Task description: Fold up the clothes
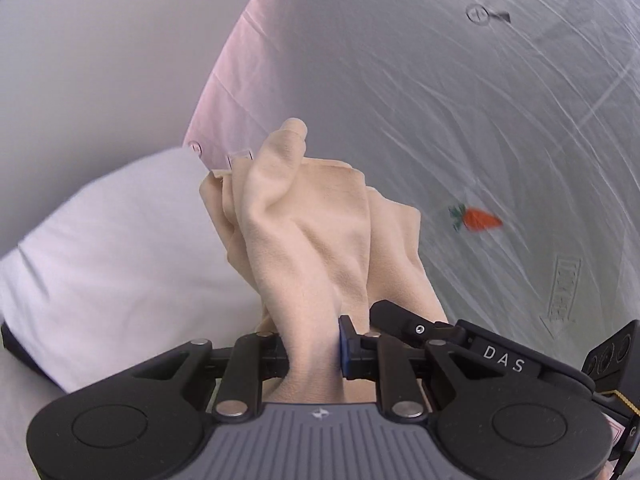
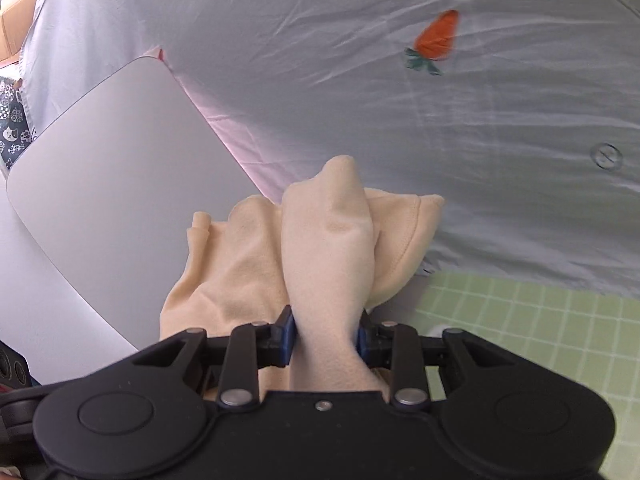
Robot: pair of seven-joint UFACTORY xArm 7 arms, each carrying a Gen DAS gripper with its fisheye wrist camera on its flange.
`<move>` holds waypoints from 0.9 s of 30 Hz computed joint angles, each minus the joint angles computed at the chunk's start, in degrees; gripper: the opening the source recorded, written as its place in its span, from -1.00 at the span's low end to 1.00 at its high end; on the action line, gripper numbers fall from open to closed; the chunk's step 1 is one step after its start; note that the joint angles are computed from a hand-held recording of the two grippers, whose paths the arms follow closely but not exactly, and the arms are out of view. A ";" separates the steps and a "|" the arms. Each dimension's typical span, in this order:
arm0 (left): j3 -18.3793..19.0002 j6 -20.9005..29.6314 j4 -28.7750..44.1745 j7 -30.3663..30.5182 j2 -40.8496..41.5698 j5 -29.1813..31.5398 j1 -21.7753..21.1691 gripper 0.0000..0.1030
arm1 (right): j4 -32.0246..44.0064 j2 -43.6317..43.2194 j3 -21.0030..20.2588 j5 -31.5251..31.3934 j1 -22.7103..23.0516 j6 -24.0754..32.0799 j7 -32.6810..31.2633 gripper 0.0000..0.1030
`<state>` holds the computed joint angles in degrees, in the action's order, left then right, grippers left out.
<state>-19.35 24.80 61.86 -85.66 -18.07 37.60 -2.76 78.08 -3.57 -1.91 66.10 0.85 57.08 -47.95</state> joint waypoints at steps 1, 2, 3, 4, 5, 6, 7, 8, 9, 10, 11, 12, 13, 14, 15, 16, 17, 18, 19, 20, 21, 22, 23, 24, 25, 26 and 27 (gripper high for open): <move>0.87 -1.37 -0.21 -0.87 -0.06 1.38 1.64 -0.55 | 3.05 2.71 1.02 1.63 1.05 -0.85 -0.14 -0.42; 1.97 -1.39 -0.09 -2.21 0.26 3.48 2.54 -0.51 | 6.30 5.58 2.18 3.21 1.85 -1.60 -0.29 -0.42; 0.66 0.99 0.40 -2.76 0.92 4.50 4.90 -0.39 | 8.79 8.26 3.43 4.66 2.37 -2.51 -0.42 -0.40; 0.23 4.52 1.27 -3.71 1.93 6.16 5.78 -0.31 | 11.34 11.00 5.56 5.69 2.06 -3.52 -0.34 -0.26; 1.31 8.38 2.32 -5.11 3.30 8.59 4.82 -0.29 | 12.88 13.15 6.06 4.31 3.53 -6.01 1.01 -0.11; 0.03 12.77 3.76 -5.21 4.62 9.14 6.26 -0.24 | 14.35 15.29 7.21 2.00 4.44 -8.83 2.96 0.25; -1.46 16.54 4.45 -4.13 6.25 7.29 8.06 -0.21 | 14.06 16.11 7.87 -0.35 4.74 -10.18 4.30 0.35; -0.55 17.92 4.06 -3.68 7.26 5.61 7.53 -0.21 | 13.42 16.69 8.40 -2.74 4.93 -11.20 5.58 0.30; 2.75 16.89 2.43 -4.86 7.54 5.27 4.68 -0.12 | 12.85 17.33 8.89 -5.19 5.14 -12.19 6.97 0.19; 3.85 14.05 -0.18 -8.24 6.73 7.02 4.24 0.06 | 12.38 18.05 9.31 -7.76 5.42 -13.13 8.54 0.13; 4.00 11.95 -2.23 -11.73 5.82 9.30 4.44 0.15 | 11.92 18.79 8.85 -9.88 6.41 -13.89 9.90 0.13; 4.43 10.81 -3.66 -13.64 5.00 10.97 4.03 0.22 | 9.79 17.99 10.37 -9.60 4.99 -15.03 9.11 0.13; 4.83 9.82 -4.98 -15.37 4.21 12.60 3.60 0.26 | 7.75 16.80 10.84 -8.44 4.10 -15.43 7.35 0.13; 4.97 10.45 -5.46 -15.57 3.60 12.94 2.90 0.29 | 5.86 15.61 11.01 -7.38 3.41 -15.62 5.63 0.13; 4.97 11.29 -5.82 -15.51 3.02 13.05 2.26 0.38 | 4.79 14.60 10.74 -8.31 3.33 -15.76 5.27 0.14; 5.00 12.50 -6.11 -15.18 2.33 12.54 1.64 0.45 | 3.93 13.64 10.37 -9.70 3.39 -15.90 5.23 0.22; 4.91 13.93 -5.84 -14.07 2.02 11.36 0.81 0.49 | 3.08 12.68 9.99 -11.10 3.47 -16.04 5.20 0.26; 4.74 15.41 -5.45 -12.92 1.78 10.16 0.02 0.64 | 2.24 11.73 9.59 -12.52 3.56 -16.18 5.17 0.28; 4.18 17.00 -5.25 -12.20 1.29 9.89 -0.64 0.77 | 1.72 10.81 9.17 -13.52 3.47 -15.83 4.87 0.27; 3.55 18.61 -5.03 -11.54 0.80 9.74 -1.28 0.79 | 0.92 9.46 8.68 -14.73 3.41 -15.64 4.70 0.28; 2.69 18.88 -5.91 -12.19 -0.32 11.01 -1.72 0.85 | 0.07 8.03 8.15 -16.02 3.40 -15.49 4.58 0.32; 2.00 19.25 -6.45 -12.41 -1.22 11.54 -2.19 0.95 | -0.72 6.63 7.59 -17.34 3.42 -15.33 4.46 0.42; 1.31 19.66 -6.89 -12.52 -2.05 11.91 -2.64 1.00 | -1.48 5.25 7.01 -18.67 3.46 -15.15 4.33 0.48; 0.25 21.38 -7.23 -12.49 -3.27 11.49 -3.35 1.00 | -3.03 3.33 6.42 -18.35 3.44 -15.38 3.21 0.60; -0.81 23.22 -7.29 -12.42 -4.15 10.96 -3.96 1.00 | -4.69 1.31 5.71 -17.73 3.49 -15.65 1.90 0.69; -1.82 25.07 -7.28 -12.12 -4.97 10.30 -4.65 1.00 | -6.23 -0.68 4.87 -17.46 3.59 -15.24 0.97 0.73; -2.78 26.91 -7.13 -11.51 -5.64 9.44 -5.45 1.00 | -7.69 -2.65 3.96 -17.36 3.74 -14.66 0.18 0.80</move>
